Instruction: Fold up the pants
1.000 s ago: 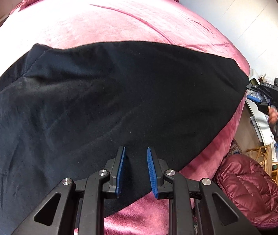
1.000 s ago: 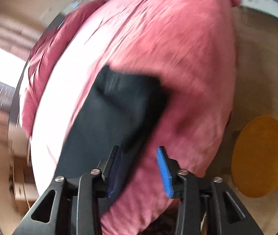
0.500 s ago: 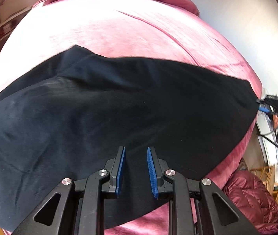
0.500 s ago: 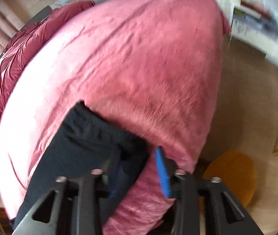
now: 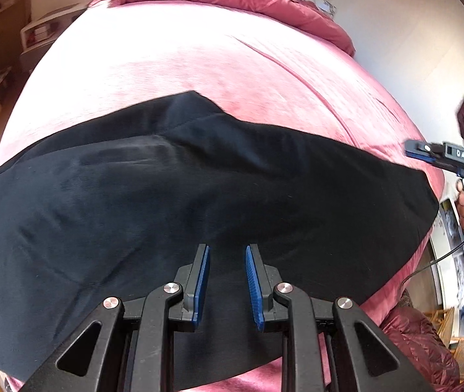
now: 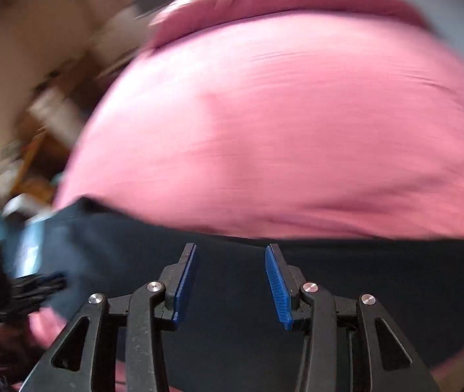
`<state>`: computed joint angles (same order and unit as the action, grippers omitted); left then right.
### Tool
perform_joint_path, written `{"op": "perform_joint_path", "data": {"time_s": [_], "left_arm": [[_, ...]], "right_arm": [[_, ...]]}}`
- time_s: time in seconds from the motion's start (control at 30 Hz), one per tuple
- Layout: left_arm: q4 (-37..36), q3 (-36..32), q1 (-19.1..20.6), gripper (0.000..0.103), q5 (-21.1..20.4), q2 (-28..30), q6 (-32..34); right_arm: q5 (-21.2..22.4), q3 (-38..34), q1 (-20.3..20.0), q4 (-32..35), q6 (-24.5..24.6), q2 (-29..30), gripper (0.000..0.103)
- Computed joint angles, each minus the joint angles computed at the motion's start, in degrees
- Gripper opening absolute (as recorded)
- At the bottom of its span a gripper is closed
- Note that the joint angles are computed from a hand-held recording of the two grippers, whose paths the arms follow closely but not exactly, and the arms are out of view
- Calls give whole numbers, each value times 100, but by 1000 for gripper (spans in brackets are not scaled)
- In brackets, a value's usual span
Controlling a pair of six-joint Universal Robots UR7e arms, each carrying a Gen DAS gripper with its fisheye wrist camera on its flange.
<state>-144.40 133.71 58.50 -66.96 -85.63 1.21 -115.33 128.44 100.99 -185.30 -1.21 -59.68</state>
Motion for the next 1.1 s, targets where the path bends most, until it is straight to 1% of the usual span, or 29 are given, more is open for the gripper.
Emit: {"op": "perform_joint_path", "data": {"time_s": [0.03,0.07,0.13,0.23,0.3,0.37,0.4,0.5,0.57,0.63,0.67,0.73,0.77,0.8,0.83,0.87,0.93,0.97,1.0,1.07,1.1], "left_arm": [[14,-23,60,23,10,-53,39],[16,-37,102,23,28,-94,77],[42,-92,201,23,102,-149,172],[22,-172,395,23,86,-220,323],[1,-215,492,23,84,-229,384],[31,-297,665,23,11,-262,503],[35,-267,704,23,-10,-314,520],[-17,-276,819,23,-63,-322,626],[20,-245,823,23,-104,-393,614],[-2,-217,685,23,-113,-369,546],[-123,-180,652,23,-113,-279,563],[-150,-201,735,23,-107,-250,723],[-161,-217,736,23,-80,-224,737],[-228,-223,705,23,-57,-175,717],[-289,-197,633,23,-43,-149,643],[-343,-233,647,23,-64,-96,644],[-399,-333,668,23,12,70,635],[-171,-451,710,23,128,206,496],[-18,-555,789,23,147,333,376],[-161,-584,929,23,4,408,344],[-166,-571,930,23,-3,392,366]], "right_arm": [[349,-219,45,135,19,228,37],[575,-451,104,282,69,432,34],[945,-1021,170,628,19,904,32],[1307,-1805,304,1236,49,1484,31],[1450,-2264,337,1576,62,1839,31],[1763,-2681,244,2082,35,2132,34],[1795,-2885,250,2288,70,2296,34],[1551,-3428,214,2758,-1,2752,34],[1405,-3744,196,3060,-40,2997,34],[1440,-3937,198,3243,-102,3128,22],[1464,-3969,231,3235,-167,3147,11],[1377,-3978,367,3097,-314,3122,9],[1356,-3925,445,2904,-399,3057,9],[1424,-3899,471,2623,-500,3030,8],[1392,-3812,494,2536,-500,2906,7],[1264,-3904,488,2508,-471,2973,7],[981,-4157,428,2781,-371,3158,7],[790,-4294,412,2943,-367,3284,7],[681,-4373,392,3053,-316,3368,7],[680,-4428,330,3036,-253,3465,7],[777,-4412,290,3013,-178,3448,8]]}}
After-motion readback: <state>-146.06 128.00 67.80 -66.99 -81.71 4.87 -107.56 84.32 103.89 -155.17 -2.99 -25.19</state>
